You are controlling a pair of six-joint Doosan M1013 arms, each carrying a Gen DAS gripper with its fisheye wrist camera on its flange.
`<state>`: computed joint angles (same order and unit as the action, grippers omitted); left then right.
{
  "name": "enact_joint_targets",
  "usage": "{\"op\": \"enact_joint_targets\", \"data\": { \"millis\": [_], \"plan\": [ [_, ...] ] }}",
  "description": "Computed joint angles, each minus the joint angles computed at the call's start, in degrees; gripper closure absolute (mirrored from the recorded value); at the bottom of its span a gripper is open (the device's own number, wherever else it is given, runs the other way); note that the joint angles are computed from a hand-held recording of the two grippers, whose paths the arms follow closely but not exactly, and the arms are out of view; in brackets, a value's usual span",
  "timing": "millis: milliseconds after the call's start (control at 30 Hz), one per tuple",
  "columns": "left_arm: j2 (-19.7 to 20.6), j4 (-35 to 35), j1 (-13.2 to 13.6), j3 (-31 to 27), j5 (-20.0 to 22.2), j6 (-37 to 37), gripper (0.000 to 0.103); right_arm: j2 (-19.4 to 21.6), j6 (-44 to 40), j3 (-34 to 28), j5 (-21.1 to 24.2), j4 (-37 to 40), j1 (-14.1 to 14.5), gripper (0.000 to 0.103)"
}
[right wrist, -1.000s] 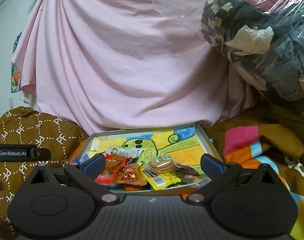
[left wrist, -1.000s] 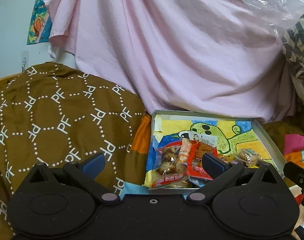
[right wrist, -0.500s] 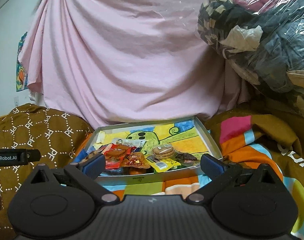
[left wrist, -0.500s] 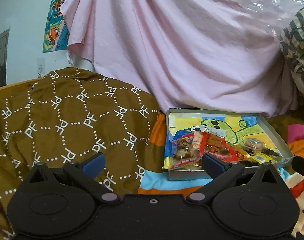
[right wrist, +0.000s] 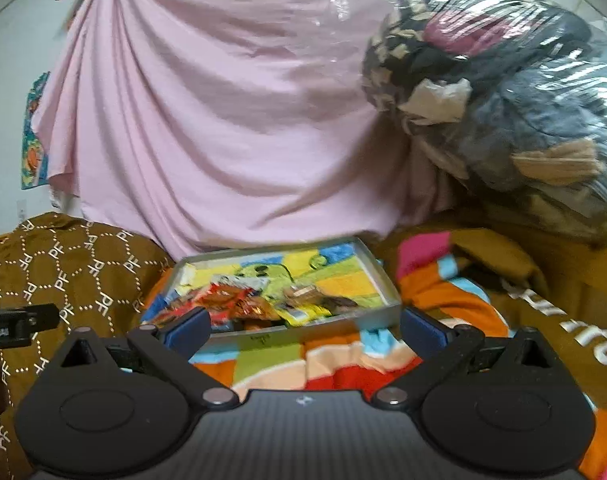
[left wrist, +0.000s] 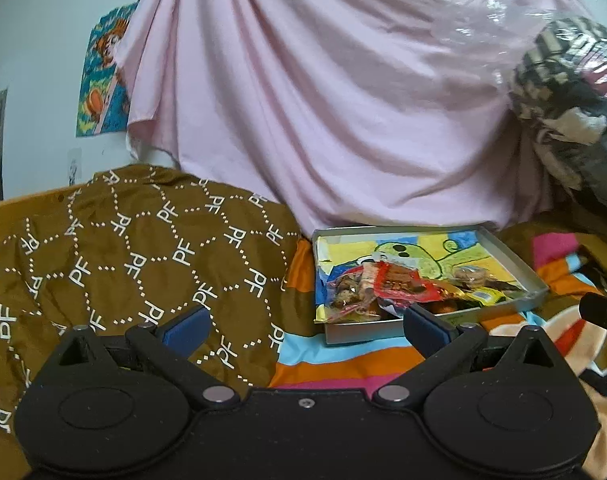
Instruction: Organize snacks
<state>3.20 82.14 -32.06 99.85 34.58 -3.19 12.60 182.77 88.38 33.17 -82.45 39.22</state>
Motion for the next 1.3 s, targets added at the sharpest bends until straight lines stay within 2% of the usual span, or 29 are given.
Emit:
{"op": "enact_joint_targets", "data": {
  "millis": [200,400,667,900,1100,1300],
  "plan": [
    [-1.4,1.4,-0.3,2.5,0.2,-1.5,0.001,-0.7,-2.3,0.4,3.7,4.9,1.7,0.000],
    [-2.3,-6.7,0.0,3.2,1.3,5.6,0.001,-0.2,-9.0,-0.8,5.2,11.9,2.4,0.000],
    [-2.3,-13.4,1.0,3.6,-0.9,12.6,0.001,0.8,-14.6,-1.1,4.0,19.2,2.8,0.000],
    [-1.3,-19.0,2.0,3.2,-1.8,16.9,0.001,1.5,-15.2,-1.2,3.3,20.3,2.9,0.000],
    [-0.7,-19.0,2.4,3.2,-2.7,16.9,0.001,1.9,-13.8,-1.1,3.9,19.4,2.9,0.000],
    [-0.6,-22.1,2.9,2.9,-3.7,18.9,0.001,2.2,-14.2,-1.3,4.4,20.1,2.9,0.000]
  ]
}}
